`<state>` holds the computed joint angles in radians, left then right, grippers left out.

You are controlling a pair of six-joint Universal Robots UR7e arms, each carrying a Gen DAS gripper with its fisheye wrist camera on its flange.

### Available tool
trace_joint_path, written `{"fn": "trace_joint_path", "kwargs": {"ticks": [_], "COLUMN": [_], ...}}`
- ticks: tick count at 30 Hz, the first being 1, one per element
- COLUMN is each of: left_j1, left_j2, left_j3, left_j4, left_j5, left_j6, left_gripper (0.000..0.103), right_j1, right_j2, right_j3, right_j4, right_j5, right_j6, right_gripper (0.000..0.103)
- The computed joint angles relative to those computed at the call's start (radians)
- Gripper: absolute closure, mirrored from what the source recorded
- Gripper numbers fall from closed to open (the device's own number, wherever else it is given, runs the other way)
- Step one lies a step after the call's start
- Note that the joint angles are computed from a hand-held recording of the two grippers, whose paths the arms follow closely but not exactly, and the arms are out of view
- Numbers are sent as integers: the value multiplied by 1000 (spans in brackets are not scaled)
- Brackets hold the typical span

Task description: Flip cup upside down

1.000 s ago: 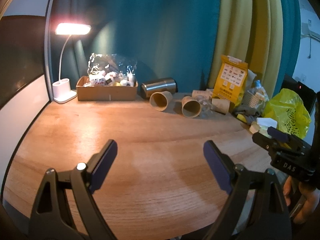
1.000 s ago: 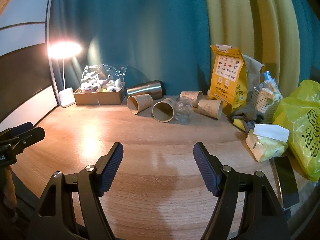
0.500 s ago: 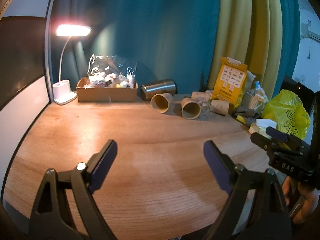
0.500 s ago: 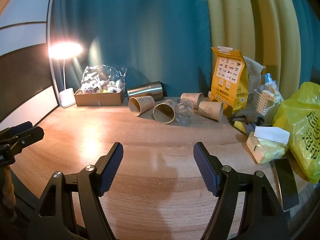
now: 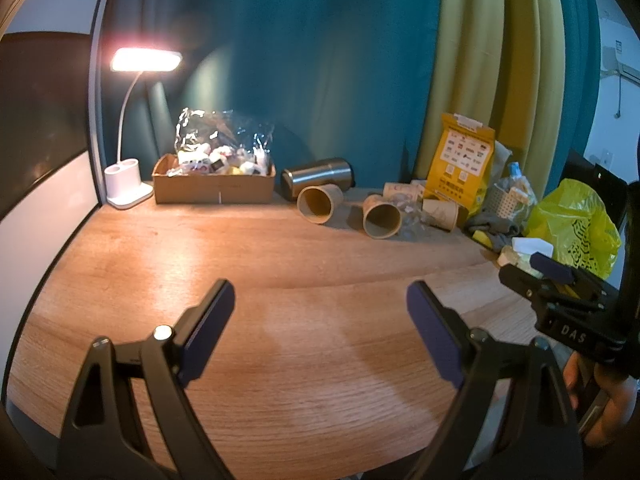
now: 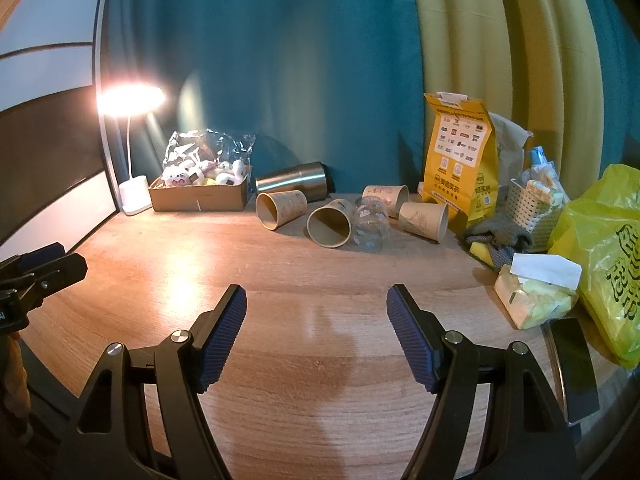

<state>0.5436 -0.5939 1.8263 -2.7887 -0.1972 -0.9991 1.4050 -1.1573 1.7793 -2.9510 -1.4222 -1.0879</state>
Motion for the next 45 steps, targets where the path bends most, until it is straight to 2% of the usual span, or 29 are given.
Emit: {"fn": "trace_joint_path", "kwargs": {"ticks": [7, 17, 20, 25, 30, 35, 37, 40, 44, 45], "left_j1": [5, 27, 51, 111, 210, 281, 313, 348, 399, 410], "left_j2": [0, 21, 23, 22, 49, 132, 172, 228, 333, 383], "left_j3": [-8, -37, -66, -167, -335, -571, -674, -814, -1067, -1161], "left_j4": [11, -46, -42, 77, 142, 306, 342, 393, 494, 514], "left_j5": [-4, -25, -68, -161, -308, -364, -407, -428, -490, -479], "left_j6": [0, 84, 113, 164, 277, 368, 416, 463, 514, 537], "left_gripper": [14, 14, 14, 14, 14, 14, 14, 14, 14, 14], "right_j1": [1, -1, 1, 5, 6, 10, 14, 20, 30, 32], "right_j2": [2, 24, 41, 107, 196, 298, 344, 410, 491, 507], "right_j3": [1, -38, -67, -168, -321, -487, -562, -682, -829, -857], "right_j4": [-2, 39, 64, 120, 209, 283, 307, 351, 403, 413], "right_j5": [6, 20, 18, -20, -80, -129, -144, -148, -146, -143], "right_j6": [-4, 0, 11, 55, 125, 188, 205, 238, 271, 276], "right_gripper": [27, 27, 27, 27, 27, 27, 27, 27, 27, 27]}}
